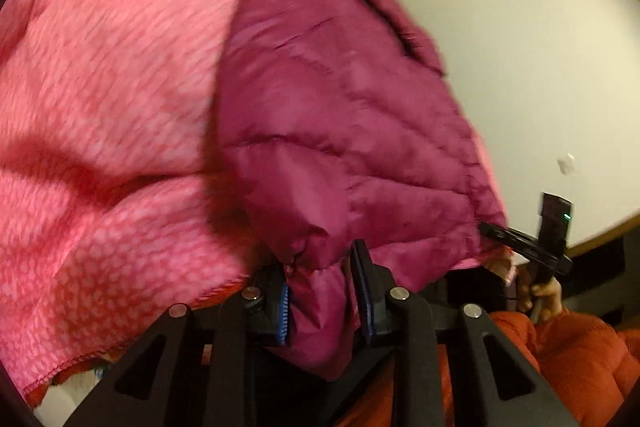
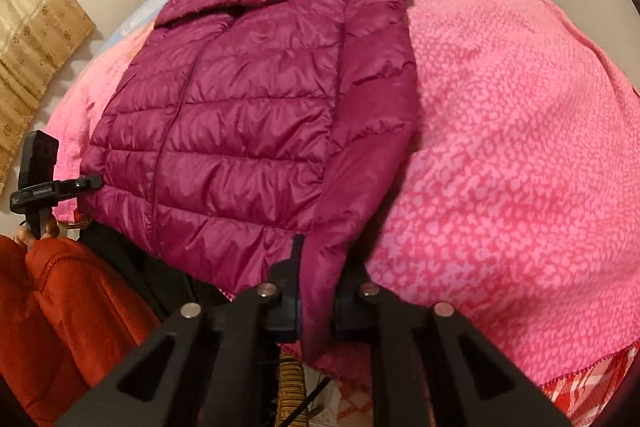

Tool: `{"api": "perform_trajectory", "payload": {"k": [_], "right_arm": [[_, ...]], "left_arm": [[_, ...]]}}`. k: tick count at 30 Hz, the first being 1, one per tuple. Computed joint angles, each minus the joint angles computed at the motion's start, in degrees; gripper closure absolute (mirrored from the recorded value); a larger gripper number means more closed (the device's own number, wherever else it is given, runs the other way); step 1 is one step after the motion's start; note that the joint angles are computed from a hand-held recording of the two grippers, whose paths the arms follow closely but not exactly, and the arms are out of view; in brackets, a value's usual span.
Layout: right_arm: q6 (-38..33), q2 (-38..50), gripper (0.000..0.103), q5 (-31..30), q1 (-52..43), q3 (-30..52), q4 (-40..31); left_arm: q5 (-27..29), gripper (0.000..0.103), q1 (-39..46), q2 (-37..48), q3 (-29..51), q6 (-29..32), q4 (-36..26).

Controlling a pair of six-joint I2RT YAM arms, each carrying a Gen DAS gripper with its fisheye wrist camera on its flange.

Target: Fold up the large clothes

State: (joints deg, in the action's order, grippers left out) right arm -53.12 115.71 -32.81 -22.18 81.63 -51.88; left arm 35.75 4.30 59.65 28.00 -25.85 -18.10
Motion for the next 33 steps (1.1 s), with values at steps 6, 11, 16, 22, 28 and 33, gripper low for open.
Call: {"api": "perform_trajectory", "payload": {"k": [6,11,16,22,28,33], "right_arm": [[-5.89,1.87,0.093,-14.23,-4.63,8.37,-15.11],[-6.89,-1.56,0.093,-15.89,-4.74,5.78,-13.91],[-3.55,-0.42,0.093,-14.99,-4.29,4.84,-11.00],[-1.79,1.42,0.093,-17.92,-5.28,8.43,-13.49],[-2.97,0.09,0.093,-19.47,-5.61,7.76,-14.04],[-3.86,0.12,0.093,-20.84,-5.89,8.14,-14.73]], "left_arm": [[0.05,0.092,-2.56,-7.71,3.78,1.43,-0.97],[-0.68,0.092,-2.83,-9.41,8.00,2.84,-4.22],[-0.56,0.092,-2.42,-8.32,7.82,2.43,-3.44],[-0.14,0.092,-2.96,-7.81,8.67,0.58,-1.28],[-1.52,0.092,-3.69,-10.25,8.78,1.18,-2.06],[-1.63,0.092,-3.55,-9.73,8.22,1.03,-0.31]]}}
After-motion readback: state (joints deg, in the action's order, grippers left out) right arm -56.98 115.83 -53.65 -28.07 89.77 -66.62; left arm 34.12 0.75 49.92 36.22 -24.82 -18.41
